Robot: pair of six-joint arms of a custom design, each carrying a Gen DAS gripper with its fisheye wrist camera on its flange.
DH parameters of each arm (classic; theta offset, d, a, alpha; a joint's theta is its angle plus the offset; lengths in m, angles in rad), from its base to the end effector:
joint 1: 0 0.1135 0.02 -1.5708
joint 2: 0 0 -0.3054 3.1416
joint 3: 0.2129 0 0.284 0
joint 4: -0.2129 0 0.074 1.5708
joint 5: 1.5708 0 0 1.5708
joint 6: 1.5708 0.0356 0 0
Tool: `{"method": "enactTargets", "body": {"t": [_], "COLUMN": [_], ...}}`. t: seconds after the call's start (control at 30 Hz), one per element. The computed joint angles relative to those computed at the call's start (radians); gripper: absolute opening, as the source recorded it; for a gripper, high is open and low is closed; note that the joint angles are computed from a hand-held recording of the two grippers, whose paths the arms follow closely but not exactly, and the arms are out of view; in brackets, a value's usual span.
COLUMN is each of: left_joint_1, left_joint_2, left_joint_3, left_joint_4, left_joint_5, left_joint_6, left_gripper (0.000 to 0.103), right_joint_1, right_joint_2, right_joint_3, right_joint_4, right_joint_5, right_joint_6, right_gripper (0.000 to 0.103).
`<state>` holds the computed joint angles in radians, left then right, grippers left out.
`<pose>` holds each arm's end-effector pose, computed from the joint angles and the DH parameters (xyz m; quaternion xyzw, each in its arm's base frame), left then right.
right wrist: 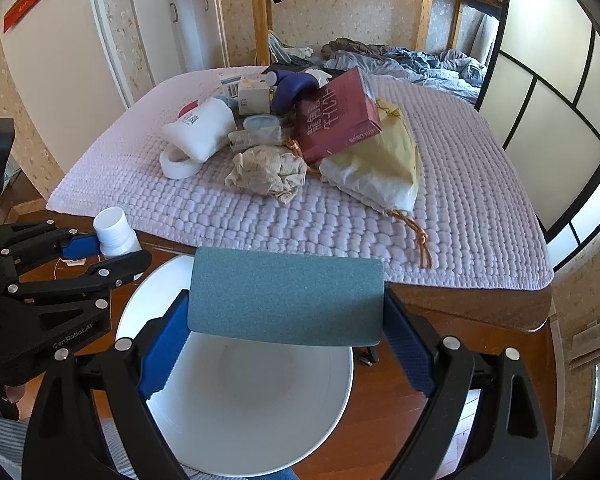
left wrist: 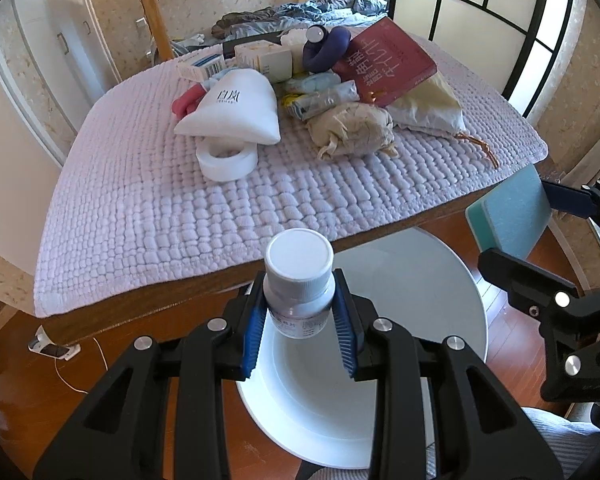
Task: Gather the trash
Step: 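Carry the pill bottle and teal sponge with both tools over the white bin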
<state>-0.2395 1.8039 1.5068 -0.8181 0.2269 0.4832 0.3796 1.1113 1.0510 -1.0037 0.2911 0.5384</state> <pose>0.4074 -0.1077 0.2892 0.3661 0.8964 -0.0822 0.2361 0.2060 0.0712 0.3359 0.1122 0.9519 -0.0160 0.2846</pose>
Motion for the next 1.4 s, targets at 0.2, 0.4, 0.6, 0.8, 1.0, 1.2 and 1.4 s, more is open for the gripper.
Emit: {"method": "enactTargets", "body": {"t": [0.2, 0.4, 0.6, 0.8, 1.0, 1.2, 1.4], "left_joint_1": [0.004, 0.008, 0.008, 0.007, 0.004, 0.002, -0.006], "left_joint_2": [-0.012, -0.012, -0.01, 0.002, 0.015, 0.023, 0.027], "left_joint_3": [-0.022, -0.033, -0.043, -0.046, -0.057, -0.077, -0.097], "left_joint_4": [-0.006, -0.015, -0.021, -0.036, -0.048, -0.047, -0.038], "left_joint_5": [-0.008, -0.012, -0.016, -0.006, -0.005, -0.012, -0.025], "left_joint_6": [0.012, 0.021, 0.036, 0.053, 0.07, 0.082, 0.077], "left_gripper": [0.034, 0.034, 0.034, 0.034, 0.034, 0.034, 0.034], "right_joint_1": [0.008, 0.017, 0.015, 0.006, -0.004, -0.013, -0.009], "right_joint_2": [0.006, 0.015, 0.017, 0.021, 0.032, 0.045, 0.066], "right_joint_3": [0.0, -0.002, -0.006, -0.021, -0.038, -0.061, -0.08], "right_joint_4": [-0.013, -0.017, -0.025, -0.022, -0.016, -0.005, 0.011], "right_joint_5": [-0.015, -0.031, -0.047, -0.067, -0.094, -0.122, -0.135], "right_joint_6": [0.007, 0.012, 0.009, 0.011, 0.007, 0.009, 0.003], "right_gripper": [0.089, 0.089, 0.089, 0.089, 0.089, 0.089, 0.089]}}
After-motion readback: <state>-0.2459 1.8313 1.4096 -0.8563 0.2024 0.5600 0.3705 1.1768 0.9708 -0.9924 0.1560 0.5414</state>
